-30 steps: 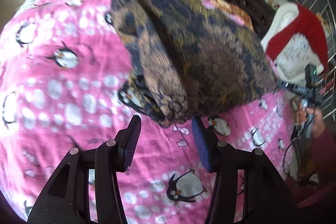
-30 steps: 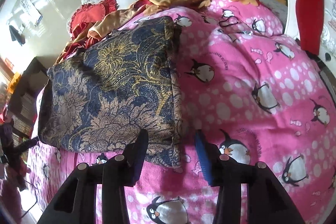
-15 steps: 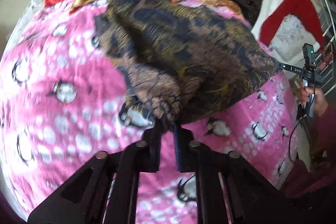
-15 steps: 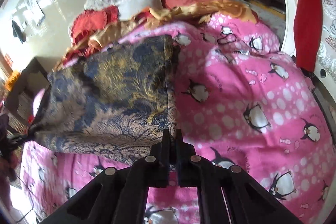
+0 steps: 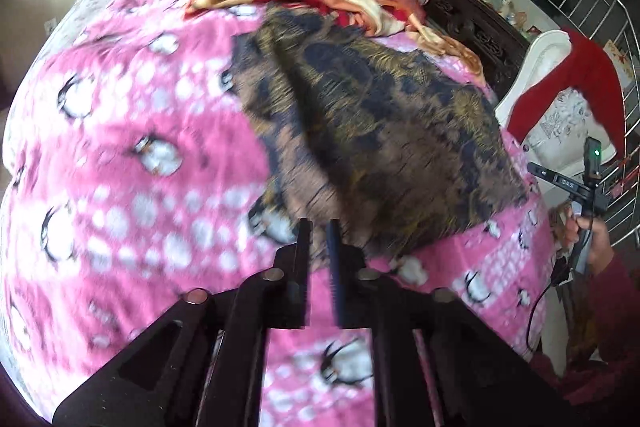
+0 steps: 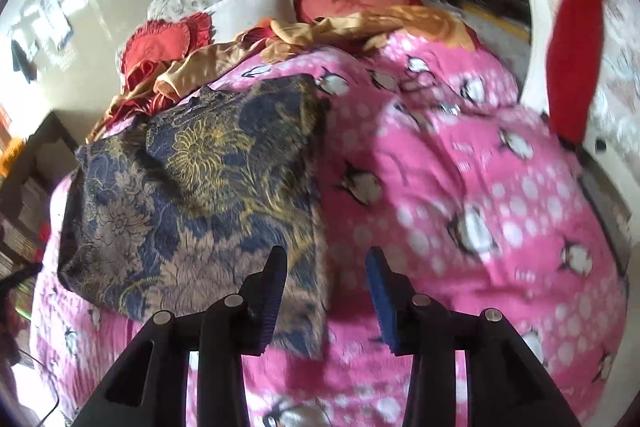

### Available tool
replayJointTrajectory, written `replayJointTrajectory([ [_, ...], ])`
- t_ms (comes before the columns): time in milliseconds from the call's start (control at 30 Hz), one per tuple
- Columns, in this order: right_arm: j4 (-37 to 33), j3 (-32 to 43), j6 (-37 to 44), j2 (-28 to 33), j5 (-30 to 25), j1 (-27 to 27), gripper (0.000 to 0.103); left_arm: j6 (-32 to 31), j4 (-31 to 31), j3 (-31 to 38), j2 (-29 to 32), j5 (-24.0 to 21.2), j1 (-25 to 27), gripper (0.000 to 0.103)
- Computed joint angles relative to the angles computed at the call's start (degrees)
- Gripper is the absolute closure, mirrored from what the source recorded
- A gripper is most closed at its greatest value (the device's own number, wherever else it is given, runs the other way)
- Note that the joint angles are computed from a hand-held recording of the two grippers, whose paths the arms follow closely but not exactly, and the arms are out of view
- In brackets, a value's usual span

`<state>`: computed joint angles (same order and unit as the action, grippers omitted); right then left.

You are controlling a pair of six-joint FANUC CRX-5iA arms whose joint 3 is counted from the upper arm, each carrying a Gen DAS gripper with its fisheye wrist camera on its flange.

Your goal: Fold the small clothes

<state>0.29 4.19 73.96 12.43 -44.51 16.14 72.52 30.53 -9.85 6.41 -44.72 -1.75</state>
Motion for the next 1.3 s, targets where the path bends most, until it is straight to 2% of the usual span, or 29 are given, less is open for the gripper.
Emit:
replayJointTrajectory([
  [33,1.03,1.29,-0.41,1.13,-0.18,0.39,0.064,0.59,0.04,0.92,1.02,0.63,-0.84,0.069],
  [67,0.64,3.01,0.22,2.43,0.35,0.50,0.064,0.69,0.19,1.80,1.88,1.03,-1.04,0.059],
  [167,-0.98,8.89,2.57,6.86,1.89,0.78,0.064,5.38,-3.86,5.66,5.30,0.26,-2.66,0.058],
  [267,-5.91,19.04,7.68,13.64,-0.74,0.53,0.064,14.60,-14.72,12.28,9.62,-2.43,-4.79,0.058],
  [333,-2.76,25.26,5.97,19.11,-2.87,1.19,0.064,21.31,-22.70,15.99,11.38,-4.96,-5.85,0.058],
  [367,-0.96,27.02,4.51,20.97,-3.18,1.43,0.064,22.93,-24.01,16.78,12.03,-5.92,-5.81,0.053],
  [433,2.02,30.27,1.53,24.49,-3.58,1.40,0.064,22.25,-20.34,14.28,11.61,-3.78,-4.61,0.052],
  [467,2.20,33.51,0.74,26.94,-5.58,1.10,0.064,21.99,-19.52,13.50,11.37,-3.10,-4.34,0.052],
  [533,1.07,36.89,-0.37,29.00,-7.51,0.49,0.064,22.14,-20.58,13.82,11.32,-3.32,-4.57,0.052],
  [600,3.16,37.04,-1.66,28.94,-8.29,1.09,0.064,23.45,-22.33,14.67,11.43,-3.90,-5.27,0.052],
  [700,8.28,30.15,-3.35,24.19,-5.03,3.07,0.064,24.12,-23.10,15.10,11.54,-4.19,-5.32,0.052],
  [833,0.32,27.30,3.76,19.42,-5.44,3.97,0.061,26.05,-24.24,15.84,11.87,-4.32,-5.96,0.052],
  [900,-0.85,26.14,5.89,18.35,-5.53,5.01,0.060,26.39,-24.52,15.67,11.69,-4.14,-6.05,0.052],
  [1033,-1.91,26.99,8.84,19.51,-7.14,7.25,0.060,26.44,-25.04,15.12,11.15,-3.89,-6.13,0.052],
  [1100,-1.50,27.79,8.30,20.85,-7.44,8.08,0.060,26.16,-25.13,15.09,11.14,-3.83,-6.13,0.052],
  [1233,-0.07,34.09,6.22,26.65,-10.65,8.37,0.058,26.19,-25.02,15.06,11.21,-3.79,-6.16,0.051],
  [1300,1.10,35.48,4.83,27.17,-11.95,8.82,0.056,25.97,-24.19,14.55,11.07,-3.35,-5.90,0.051],
])
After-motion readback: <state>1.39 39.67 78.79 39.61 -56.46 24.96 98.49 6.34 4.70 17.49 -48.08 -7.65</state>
